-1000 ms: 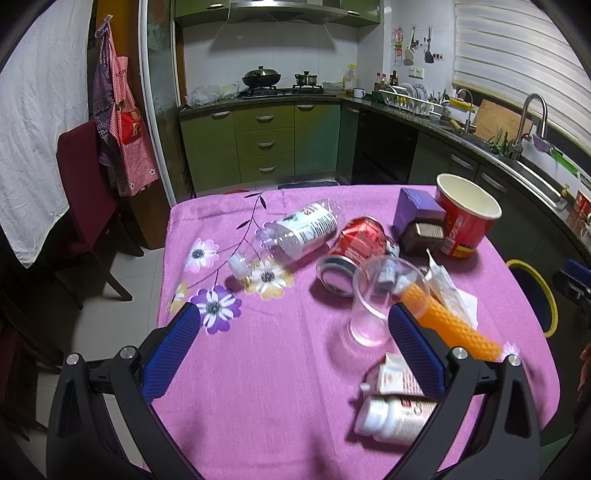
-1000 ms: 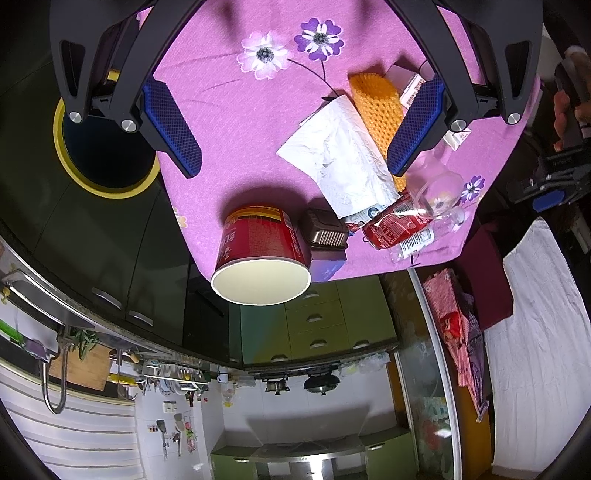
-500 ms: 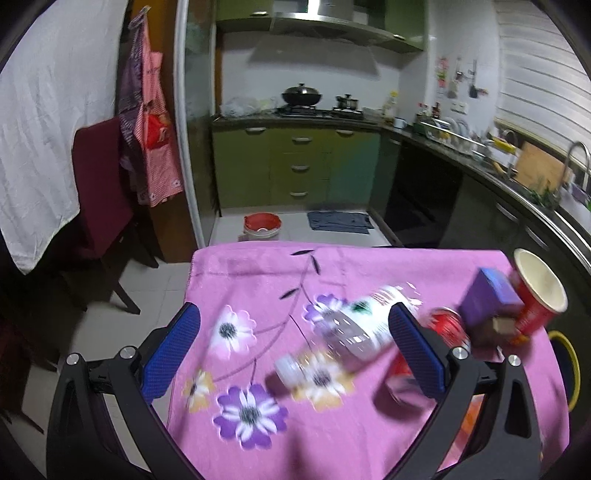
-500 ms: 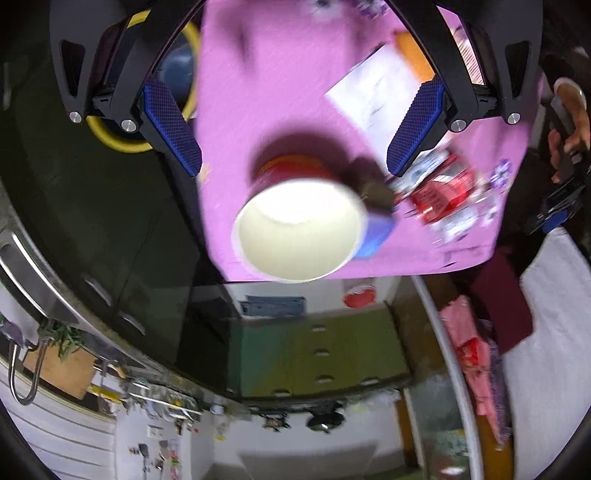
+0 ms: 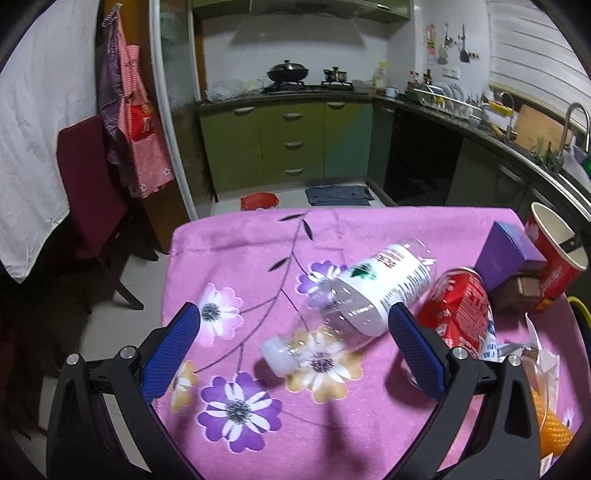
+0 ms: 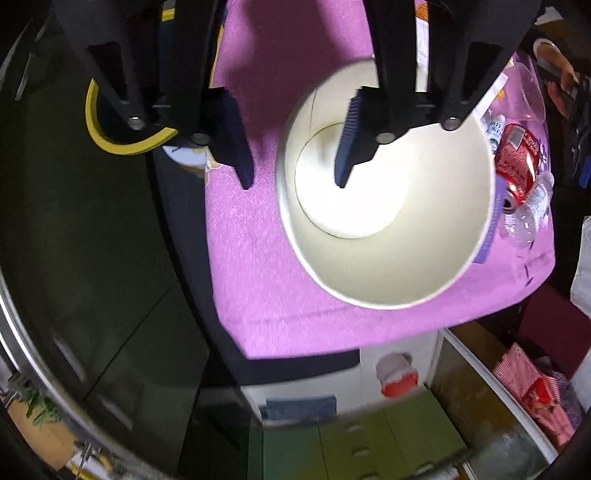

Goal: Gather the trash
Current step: 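Grasp the red-and-white paper noodle cup rim with the right gripper, then carry the noodle cup over the yellow-rimmed bin and release it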

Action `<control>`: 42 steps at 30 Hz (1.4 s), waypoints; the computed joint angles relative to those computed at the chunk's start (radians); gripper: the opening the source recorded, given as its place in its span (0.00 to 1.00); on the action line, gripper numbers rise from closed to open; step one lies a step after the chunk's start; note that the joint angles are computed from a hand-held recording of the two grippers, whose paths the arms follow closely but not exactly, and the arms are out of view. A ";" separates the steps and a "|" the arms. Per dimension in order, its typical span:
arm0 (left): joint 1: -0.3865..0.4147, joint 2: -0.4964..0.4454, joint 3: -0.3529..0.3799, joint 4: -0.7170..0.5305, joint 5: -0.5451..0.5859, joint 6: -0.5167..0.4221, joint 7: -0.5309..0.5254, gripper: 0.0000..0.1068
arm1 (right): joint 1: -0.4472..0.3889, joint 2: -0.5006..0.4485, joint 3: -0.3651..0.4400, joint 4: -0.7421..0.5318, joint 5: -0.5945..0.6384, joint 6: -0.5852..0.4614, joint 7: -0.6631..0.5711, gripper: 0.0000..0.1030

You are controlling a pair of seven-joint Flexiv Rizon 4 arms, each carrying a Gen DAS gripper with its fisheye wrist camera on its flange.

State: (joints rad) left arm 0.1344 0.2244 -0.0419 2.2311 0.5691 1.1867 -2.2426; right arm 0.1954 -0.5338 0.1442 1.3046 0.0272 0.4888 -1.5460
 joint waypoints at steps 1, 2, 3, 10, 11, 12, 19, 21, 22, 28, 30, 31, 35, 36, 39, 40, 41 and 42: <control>-0.005 -0.005 0.004 0.002 -0.011 0.004 0.013 0.91 | 0.000 -0.016 -0.002 -0.023 0.001 -0.024 0.002 0.31; -0.006 -0.009 0.002 0.003 -0.012 0.004 0.014 0.91 | 0.008 -0.023 -0.004 -0.028 -0.006 -0.032 0.012 0.28; -0.009 -0.011 0.005 0.003 -0.017 0.007 0.022 0.91 | 0.013 -0.034 -0.009 -0.041 -0.016 -0.045 0.017 0.23; -0.015 -0.010 0.000 0.011 -0.018 0.021 0.018 0.91 | 0.019 -0.083 -0.012 -0.112 -0.027 -0.128 0.036 0.09; -0.016 -0.009 0.001 0.012 -0.020 0.025 0.017 0.91 | 0.019 -0.088 -0.011 -0.119 -0.025 -0.137 0.035 0.07; -0.016 -0.006 0.003 0.016 -0.023 0.030 0.019 0.91 | 0.019 -0.093 -0.011 -0.126 -0.024 -0.146 0.035 0.05; -0.005 0.015 0.007 0.039 -0.046 0.072 0.031 0.91 | -0.011 -0.051 -0.003 -0.084 0.021 -0.099 0.040 0.04; -0.001 0.018 0.005 0.045 -0.053 0.081 0.038 0.91 | -0.039 0.001 -0.001 -0.039 0.044 -0.069 0.030 0.04; 0.001 0.020 0.001 0.047 -0.055 0.084 0.040 0.91 | -0.046 0.012 -0.003 -0.037 0.048 -0.067 0.029 0.04; 0.005 0.024 -0.016 0.052 -0.066 0.097 0.055 0.91 | -0.132 0.178 -0.048 0.149 0.055 0.011 0.047 0.04; 0.002 0.024 -0.018 0.053 -0.072 0.103 0.063 0.91 | -0.172 0.208 -0.069 0.206 0.065 0.027 0.057 0.04; -0.002 0.024 -0.017 0.055 -0.079 0.106 0.068 0.91 | -0.187 0.215 -0.076 0.226 0.068 0.037 0.061 0.04; -0.018 0.031 -0.012 0.065 -0.119 0.124 0.095 0.91 | -0.250 0.211 -0.101 0.320 0.097 0.099 0.071 0.04; -0.018 0.039 -0.018 0.066 -0.122 0.120 0.095 0.91 | -0.260 0.197 -0.105 0.335 0.099 0.113 0.069 0.04; -0.013 0.066 -0.041 0.069 -0.120 0.105 0.084 0.91 | -0.280 0.142 -0.104 0.344 0.110 0.143 0.058 0.04; -0.014 0.078 -0.047 0.072 -0.121 0.099 0.081 0.91 | -0.278 0.125 -0.103 0.350 0.101 0.159 0.061 0.04; -0.016 0.090 -0.052 0.075 -0.125 0.091 0.080 0.91 | -0.281 0.109 -0.102 0.353 0.097 0.173 0.057 0.04; -0.021 0.101 -0.058 0.077 -0.130 0.080 0.082 0.91 | -0.283 0.083 -0.100 0.345 0.097 0.182 0.056 0.04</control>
